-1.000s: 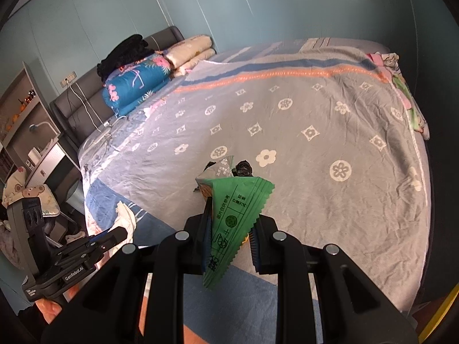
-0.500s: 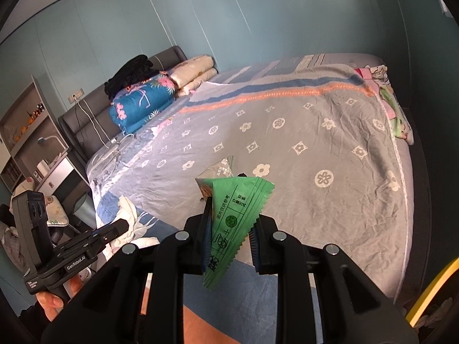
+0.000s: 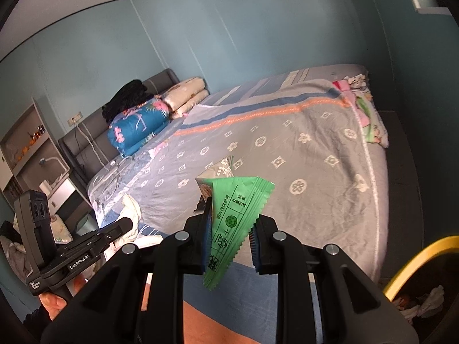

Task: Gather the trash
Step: 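Carry the white tissue and green snack packet over to the yellow-rimmed bin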

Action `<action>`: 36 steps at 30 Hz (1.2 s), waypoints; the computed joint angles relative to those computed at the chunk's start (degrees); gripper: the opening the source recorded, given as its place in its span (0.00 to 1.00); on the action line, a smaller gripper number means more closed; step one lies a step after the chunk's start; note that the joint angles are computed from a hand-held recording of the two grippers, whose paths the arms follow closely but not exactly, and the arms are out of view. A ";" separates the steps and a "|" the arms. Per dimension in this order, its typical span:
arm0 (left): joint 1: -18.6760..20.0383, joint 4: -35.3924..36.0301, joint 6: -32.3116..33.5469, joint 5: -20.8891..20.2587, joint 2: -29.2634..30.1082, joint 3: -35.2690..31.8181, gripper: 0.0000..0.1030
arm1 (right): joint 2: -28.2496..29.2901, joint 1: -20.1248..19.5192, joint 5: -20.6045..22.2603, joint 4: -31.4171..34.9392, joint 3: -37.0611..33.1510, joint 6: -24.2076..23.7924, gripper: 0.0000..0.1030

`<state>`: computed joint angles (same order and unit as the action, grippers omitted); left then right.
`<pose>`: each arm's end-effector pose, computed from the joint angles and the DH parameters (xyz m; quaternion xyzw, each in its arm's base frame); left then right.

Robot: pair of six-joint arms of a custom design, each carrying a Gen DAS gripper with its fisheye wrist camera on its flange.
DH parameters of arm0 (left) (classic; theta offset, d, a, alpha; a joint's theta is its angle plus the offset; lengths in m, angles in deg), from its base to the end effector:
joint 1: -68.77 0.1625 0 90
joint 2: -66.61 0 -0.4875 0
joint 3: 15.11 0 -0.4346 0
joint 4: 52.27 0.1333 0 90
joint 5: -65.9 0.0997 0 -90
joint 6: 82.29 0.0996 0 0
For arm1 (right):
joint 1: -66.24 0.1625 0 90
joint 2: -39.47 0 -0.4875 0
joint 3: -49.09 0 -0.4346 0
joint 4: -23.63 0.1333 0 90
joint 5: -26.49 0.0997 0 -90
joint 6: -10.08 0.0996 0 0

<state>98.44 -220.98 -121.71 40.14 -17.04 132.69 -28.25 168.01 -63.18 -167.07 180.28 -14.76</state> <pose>-0.1944 -0.3674 0.2391 0.0862 0.8384 -0.4724 0.2578 0.2368 -0.4804 0.2058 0.2985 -0.8994 0.3174 0.0336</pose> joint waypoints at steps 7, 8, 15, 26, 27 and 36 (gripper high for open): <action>-1.92 -3.65 1.85 -1.69 4.82 -1.84 0.16 | -6.09 -3.45 2.19 -0.88 3.01 -1.00 0.21; -2.15 -4.23 2.39 -2.06 5.61 -2.19 0.17 | -7.48 -4.43 2.70 -1.20 3.66 -1.34 0.21; -2.50 -8.56 6.16 -4.72 11.42 -5.10 0.17 | -12.42 -7.77 3.74 -0.86 5.17 -2.14 0.21; -2.08 -15.67 11.75 -11.62 20.43 -9.32 0.17 | -17.94 -13.70 4.97 -0.19 7.26 -2.26 0.21; -2.03 -15.95 12.17 -12.06 21.09 -9.70 0.17 | -18.40 -14.33 5.06 -0.35 7.39 -2.22 0.21; -1.17 -17.89 14.66 -17.05 27.17 -13.16 0.17 | -21.51 -19.44 6.18 -1.86 8.60 -2.94 0.21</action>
